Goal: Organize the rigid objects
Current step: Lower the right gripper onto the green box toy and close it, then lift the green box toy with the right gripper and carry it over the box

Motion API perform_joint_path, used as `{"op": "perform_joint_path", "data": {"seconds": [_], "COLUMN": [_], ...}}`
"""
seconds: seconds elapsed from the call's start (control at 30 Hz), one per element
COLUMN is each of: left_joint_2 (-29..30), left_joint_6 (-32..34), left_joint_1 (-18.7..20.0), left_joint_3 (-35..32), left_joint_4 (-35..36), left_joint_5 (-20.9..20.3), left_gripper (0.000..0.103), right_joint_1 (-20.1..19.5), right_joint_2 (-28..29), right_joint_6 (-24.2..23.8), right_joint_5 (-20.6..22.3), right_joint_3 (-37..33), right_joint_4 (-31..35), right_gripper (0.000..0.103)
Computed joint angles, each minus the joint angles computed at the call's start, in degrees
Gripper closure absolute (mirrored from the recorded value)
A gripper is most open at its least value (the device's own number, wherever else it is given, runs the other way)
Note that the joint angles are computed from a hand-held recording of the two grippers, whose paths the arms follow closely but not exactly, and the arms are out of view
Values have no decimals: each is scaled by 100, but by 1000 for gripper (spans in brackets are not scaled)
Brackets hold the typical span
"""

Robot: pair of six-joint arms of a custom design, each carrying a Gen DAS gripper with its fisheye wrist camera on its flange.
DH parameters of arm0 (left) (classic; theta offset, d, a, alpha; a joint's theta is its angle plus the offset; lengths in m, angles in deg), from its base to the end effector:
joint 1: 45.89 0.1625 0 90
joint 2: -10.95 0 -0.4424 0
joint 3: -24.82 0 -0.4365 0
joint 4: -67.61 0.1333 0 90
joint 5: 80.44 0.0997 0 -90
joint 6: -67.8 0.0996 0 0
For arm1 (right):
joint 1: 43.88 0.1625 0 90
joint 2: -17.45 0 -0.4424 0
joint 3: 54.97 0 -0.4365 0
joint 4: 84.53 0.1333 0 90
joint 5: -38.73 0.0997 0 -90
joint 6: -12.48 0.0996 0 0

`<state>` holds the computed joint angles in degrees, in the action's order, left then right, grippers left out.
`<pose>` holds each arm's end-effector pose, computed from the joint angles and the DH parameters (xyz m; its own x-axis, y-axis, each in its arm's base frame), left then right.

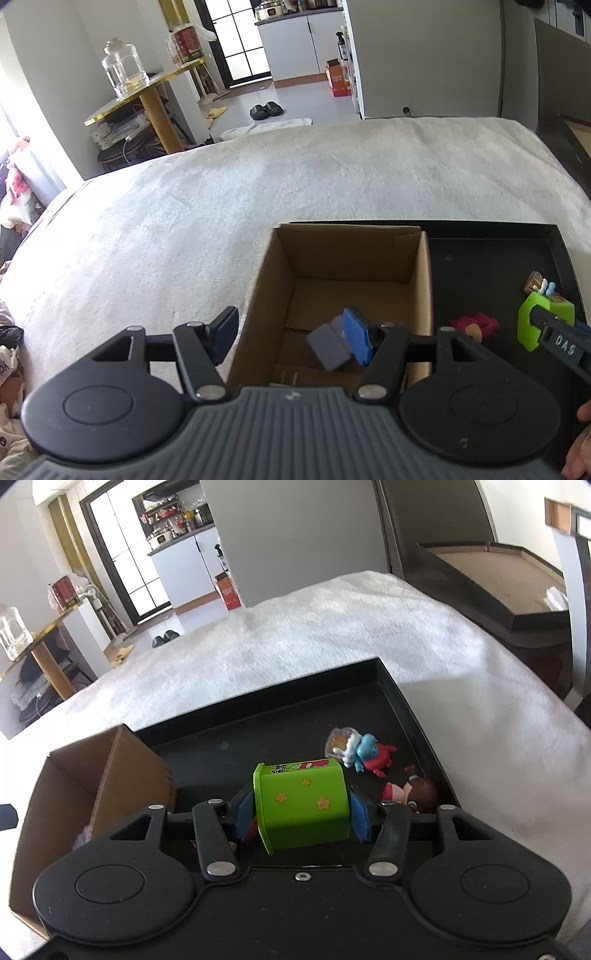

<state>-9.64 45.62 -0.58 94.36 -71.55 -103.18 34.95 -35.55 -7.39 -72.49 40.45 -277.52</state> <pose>-0.4030 -0.7275 -0.0492 -0.5222 -0.0189 -0.8526 0.5466 0.7600 -0.3516 -0.0437 -0.7236 0.2626 -0.8350 0.2969 0.4633 -0.2006 0.6198 -0.7587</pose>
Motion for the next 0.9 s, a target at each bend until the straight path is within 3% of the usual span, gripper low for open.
{"op": "perform_joint_path", "data": {"seconds": [0.5,0.9], "left_joint_2": [-589,-890], "left_joint_6": [114,18], "left_joint_1": [101,259], "left_joint_3": [804,1244], "left_joint_4": [-922,-1185], "left_joint_5": [-184,-403], "left_gripper": [42,42], "right_joint_1": [398,709], "right_joint_2": [-67,99], "right_joint_6": [-411,-753], "right_joint_5": [-133,-250], "right_joint_3": [102,75], "right_joint_4": [-338,-533], "right_gripper": [52,52]}}
